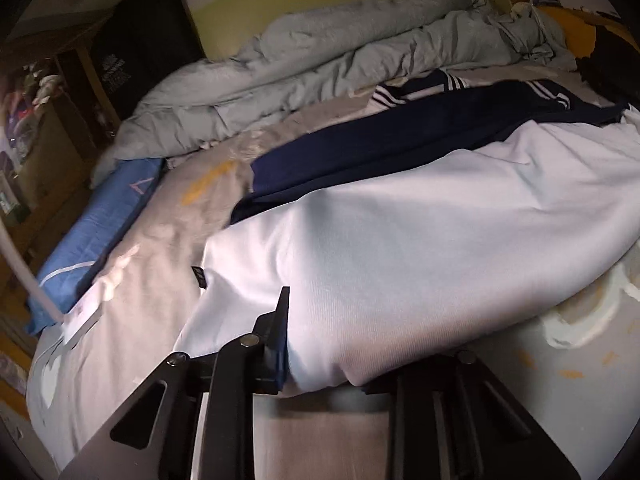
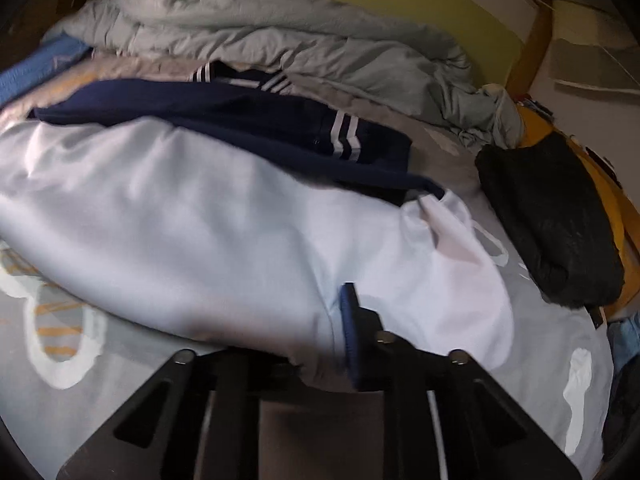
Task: Fold large clothes
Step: 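Grasp the white hem with both tools and lift it, then fold the held hem over the navy sleeves toward the collar with both tools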
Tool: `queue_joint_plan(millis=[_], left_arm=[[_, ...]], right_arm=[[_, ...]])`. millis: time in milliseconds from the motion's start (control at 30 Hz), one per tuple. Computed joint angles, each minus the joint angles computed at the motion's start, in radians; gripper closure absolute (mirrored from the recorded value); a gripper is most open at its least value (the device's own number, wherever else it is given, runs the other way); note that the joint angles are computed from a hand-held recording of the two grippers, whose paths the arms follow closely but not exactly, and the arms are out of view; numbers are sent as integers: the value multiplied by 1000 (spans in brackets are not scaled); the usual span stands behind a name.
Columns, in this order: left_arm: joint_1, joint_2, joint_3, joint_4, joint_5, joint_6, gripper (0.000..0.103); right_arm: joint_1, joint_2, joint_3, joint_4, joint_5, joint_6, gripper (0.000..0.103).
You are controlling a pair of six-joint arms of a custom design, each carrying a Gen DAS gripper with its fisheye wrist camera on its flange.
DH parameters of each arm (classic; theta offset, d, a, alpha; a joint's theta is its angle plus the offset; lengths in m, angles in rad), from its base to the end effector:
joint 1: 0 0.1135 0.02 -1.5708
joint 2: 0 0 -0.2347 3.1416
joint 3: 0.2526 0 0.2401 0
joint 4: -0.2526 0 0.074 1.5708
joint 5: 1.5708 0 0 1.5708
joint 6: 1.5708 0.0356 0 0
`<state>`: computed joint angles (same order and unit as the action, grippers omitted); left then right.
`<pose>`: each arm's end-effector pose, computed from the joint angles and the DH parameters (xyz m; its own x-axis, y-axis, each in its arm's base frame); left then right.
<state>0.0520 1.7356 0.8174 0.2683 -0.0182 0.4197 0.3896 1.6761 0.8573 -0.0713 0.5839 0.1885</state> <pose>0.3341 0.0180 0.1304 -0.5789 0.3778 -0.7226 0.1856 0.9240 0.3345 0.2966 0.1006 0.1375 -0.7054 -0.1206 -0.6985 0.1387 0.9429 -0.3029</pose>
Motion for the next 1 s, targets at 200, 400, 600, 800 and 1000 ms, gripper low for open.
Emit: queue_joint_plan(millis=[200,400,600,800,1000], left_arm=[[130,-350,-192,-215,162,68,77],[285,-626,-385,-379,293,208,76],[327,-695,-361,-490,339,182,76],[298,-618,-92,-745,341,176,75],[166,-76,606,-1075,297,38,74]], right_arm=[[124,-282,-154,-171,41,113,90],[363,-513,-301,-396,120,334,88],[404,-589,-309,-473,125,435,87],[362,-692,-252,-525,93,350,86],[71,-518,-9,-415,-126,80,86]])
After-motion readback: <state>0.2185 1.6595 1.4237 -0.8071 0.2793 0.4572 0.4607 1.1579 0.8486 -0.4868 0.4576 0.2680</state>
